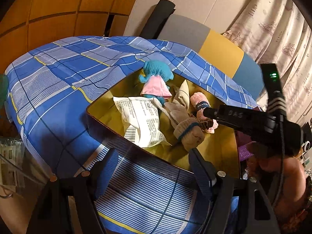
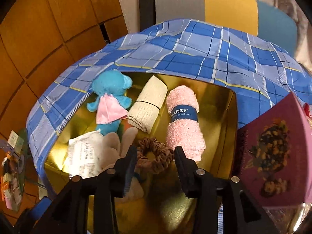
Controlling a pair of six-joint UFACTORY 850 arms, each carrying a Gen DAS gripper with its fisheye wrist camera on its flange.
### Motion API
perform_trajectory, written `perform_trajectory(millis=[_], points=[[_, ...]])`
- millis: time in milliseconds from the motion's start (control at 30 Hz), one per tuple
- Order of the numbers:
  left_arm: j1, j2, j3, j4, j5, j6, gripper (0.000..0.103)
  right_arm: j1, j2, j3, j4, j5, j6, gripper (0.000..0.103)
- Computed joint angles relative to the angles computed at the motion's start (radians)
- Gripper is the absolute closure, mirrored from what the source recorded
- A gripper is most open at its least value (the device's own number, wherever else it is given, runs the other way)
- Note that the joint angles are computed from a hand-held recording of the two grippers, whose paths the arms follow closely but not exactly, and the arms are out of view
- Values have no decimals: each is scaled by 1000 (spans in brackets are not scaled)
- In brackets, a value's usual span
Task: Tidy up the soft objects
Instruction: 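Lower the brown scrunchie into the gold tray and open the right tool, then reach the right tool to the white mesh cloth and close on it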
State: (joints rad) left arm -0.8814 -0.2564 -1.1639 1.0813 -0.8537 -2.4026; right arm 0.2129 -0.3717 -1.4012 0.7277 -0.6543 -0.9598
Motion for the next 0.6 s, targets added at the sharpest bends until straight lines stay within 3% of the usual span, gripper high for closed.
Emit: perform_trajectory(millis=[233, 600], points=[[-1, -7, -7, -6, -2, 16, 28, -39, 85, 72, 73, -48, -77, 61], [-8, -32, -34, 8, 52, 50, 27, -186, 246, 210, 200, -138, -320, 58]])
